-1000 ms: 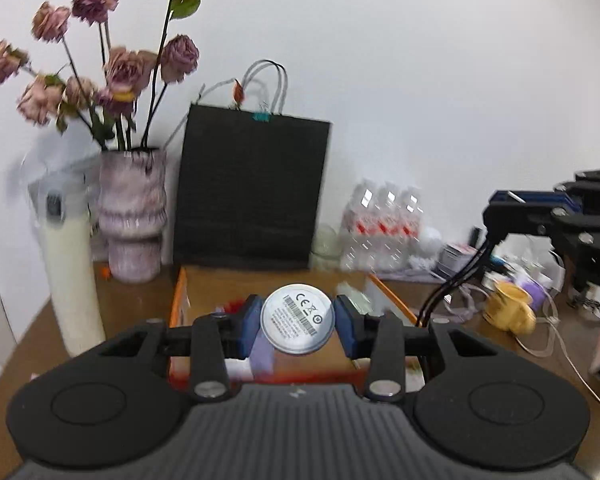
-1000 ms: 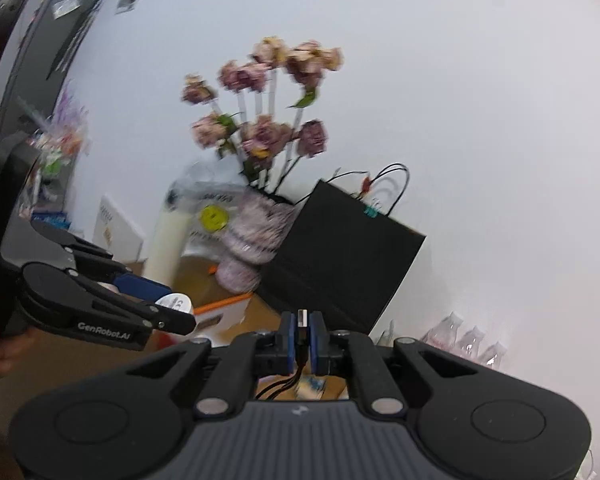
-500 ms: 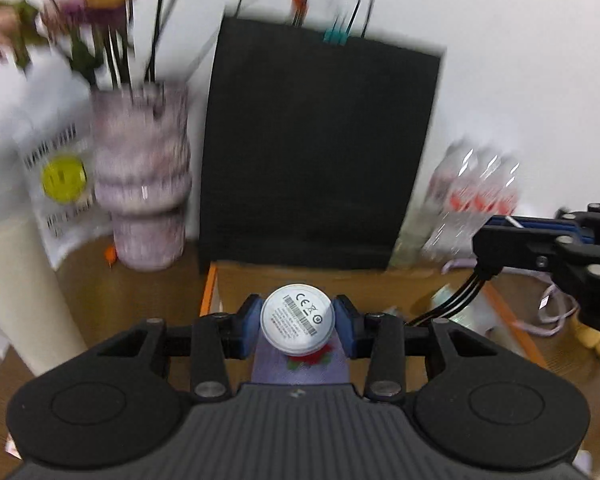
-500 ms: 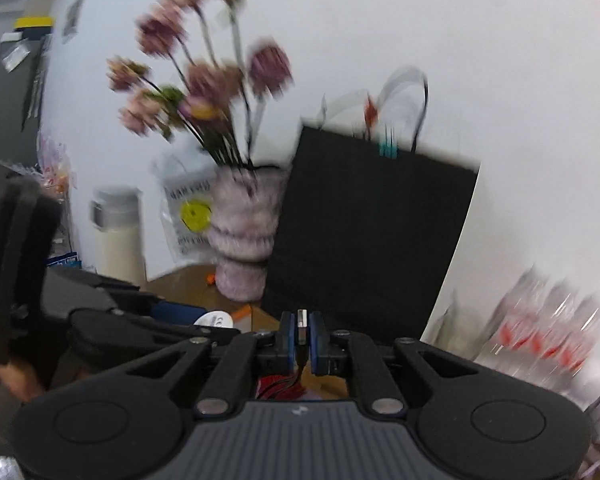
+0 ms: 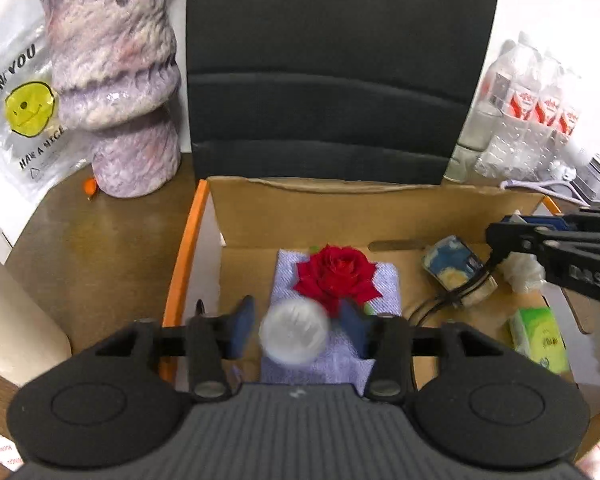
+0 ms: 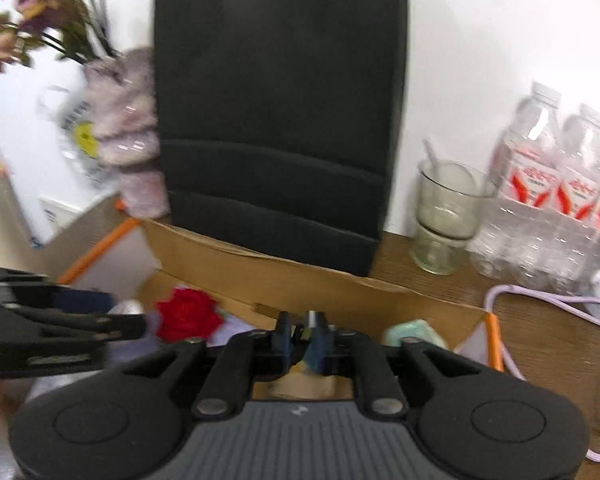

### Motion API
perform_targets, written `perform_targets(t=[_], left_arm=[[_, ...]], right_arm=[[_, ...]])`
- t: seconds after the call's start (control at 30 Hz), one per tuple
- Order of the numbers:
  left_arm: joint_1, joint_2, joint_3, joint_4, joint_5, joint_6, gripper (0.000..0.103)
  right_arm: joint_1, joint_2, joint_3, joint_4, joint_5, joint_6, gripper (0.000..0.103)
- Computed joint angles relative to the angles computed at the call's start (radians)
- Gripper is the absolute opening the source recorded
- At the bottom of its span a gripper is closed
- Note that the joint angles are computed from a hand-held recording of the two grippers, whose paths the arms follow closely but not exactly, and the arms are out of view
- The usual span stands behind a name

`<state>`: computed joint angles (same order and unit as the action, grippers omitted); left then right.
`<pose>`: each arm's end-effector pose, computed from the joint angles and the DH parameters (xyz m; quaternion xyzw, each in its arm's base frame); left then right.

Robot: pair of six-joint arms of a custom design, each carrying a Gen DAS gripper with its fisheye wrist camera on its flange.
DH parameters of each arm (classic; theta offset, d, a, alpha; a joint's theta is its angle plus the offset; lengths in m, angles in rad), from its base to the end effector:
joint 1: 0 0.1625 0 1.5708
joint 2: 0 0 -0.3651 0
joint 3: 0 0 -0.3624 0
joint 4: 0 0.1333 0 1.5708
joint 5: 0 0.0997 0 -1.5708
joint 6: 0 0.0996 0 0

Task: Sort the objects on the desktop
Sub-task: 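Carry the disc and cable into the cardboard box and open both tools, then withdraw both open tools from the box back toward the table items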

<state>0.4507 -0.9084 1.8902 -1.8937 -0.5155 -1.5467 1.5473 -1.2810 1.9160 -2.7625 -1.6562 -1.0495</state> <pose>-0.3314 -0.4047 0.0492 -0.0139 0.8335 -0.3973 0.3837 0.1122 -0.5360 0.2658 0.4613 -0.8427 0.2150 0.1756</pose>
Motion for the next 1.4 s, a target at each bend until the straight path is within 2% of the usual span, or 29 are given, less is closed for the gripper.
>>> perform_targets(t=[0.03, 0.1, 0.17, 0.23, 0.27, 0.33, 0.4, 0.47, 0.63, 0.73, 0.87, 0.97, 1.03, 1.13, 1.23, 1.4], left_arm=[[-0.008, -0.005, 0.004, -0.003, 0.001, 0.000, 0.069], [-0.019, -0.014, -0.003, 0.020, -0.006, -0.006, 0.070], [-0.026, -0.020, -0.023, 0.050, -0.026, -0.020, 0.072], [-0.028, -0.026, -0.046, 0.065, -0.067, -0.020, 0.090], [-0.029, -0.026, -0.061, 0.078, -0.094, -0.021, 0.093], [-0.044, -0.017, -0.092, 0.127, -0.132, -0.030, 0.099], [-0.062, -0.011, -0.113, 0.167, -0.153, -0.050, 0.103], [-0.081, -0.009, -0.127, 0.194, -0.183, -0.087, 0.103], [-0.130, 0.002, -0.179, 0.287, -0.263, -0.177, 0.103], [-0.157, 0.012, -0.210, 0.355, -0.306, -0.246, 0.103], [-0.198, 0.033, -0.232, 0.435, -0.333, -0.315, 0.103], [-0.247, 0.053, -0.239, 0.524, -0.284, -0.391, 0.103], [-0.297, 0.083, -0.248, 0.633, -0.209, -0.477, 0.103], [-0.359, 0.121, -0.247, 0.753, -0.121, -0.605, 0.103], [-0.391, 0.133, -0.233, 0.768, -0.112, -0.672, 0.103], [-0.421, 0.152, -0.227, 0.764, -0.119, -0.692, 0.103]], right_arm=[[0.003, 0.011, -0.015, 0.010, -0.018, 0.029, 0.017], [0.003, 0.014, -0.043, 0.061, -0.037, 0.101, 0.033], [0.005, 0.009, -0.064, 0.114, -0.062, 0.170, 0.043], [0.016, 0.001, -0.085, 0.173, -0.116, 0.213, 0.051], [0.024, -0.002, -0.094, 0.197, -0.142, 0.233, 0.051], [0.036, -0.022, -0.101, 0.227, -0.168, 0.258, 0.055], [0.048, -0.054, -0.095, 0.244, -0.200, 0.274, 0.074], [0.061, -0.090, -0.088, 0.280, -0.234, 0.280, 0.082], [0.082, -0.194, -0.042, 0.358, -0.314, 0.278, 0.083], [0.096, -0.247, -0.023, 0.404, -0.373, 0.299, 0.091], [0.098, -0.326, 0.022, 0.447, -0.389, 0.289, 0.091], [0.085, -0.398, 0.081, 0.415, -0.340, 0.253, 0.091], [0.044, -0.483, 0.153, 0.355, -0.205, 0.179, 0.092], [-0.060, -0.616, 0.295, 0.205, 0.022, 0.058, 0.091], [-0.140, -0.698, 0.372, 0.178, 0.154, -0.004, 0.091], [-0.186, -0.772, 0.424, 0.193, 0.222, -0.037, 0.091]])
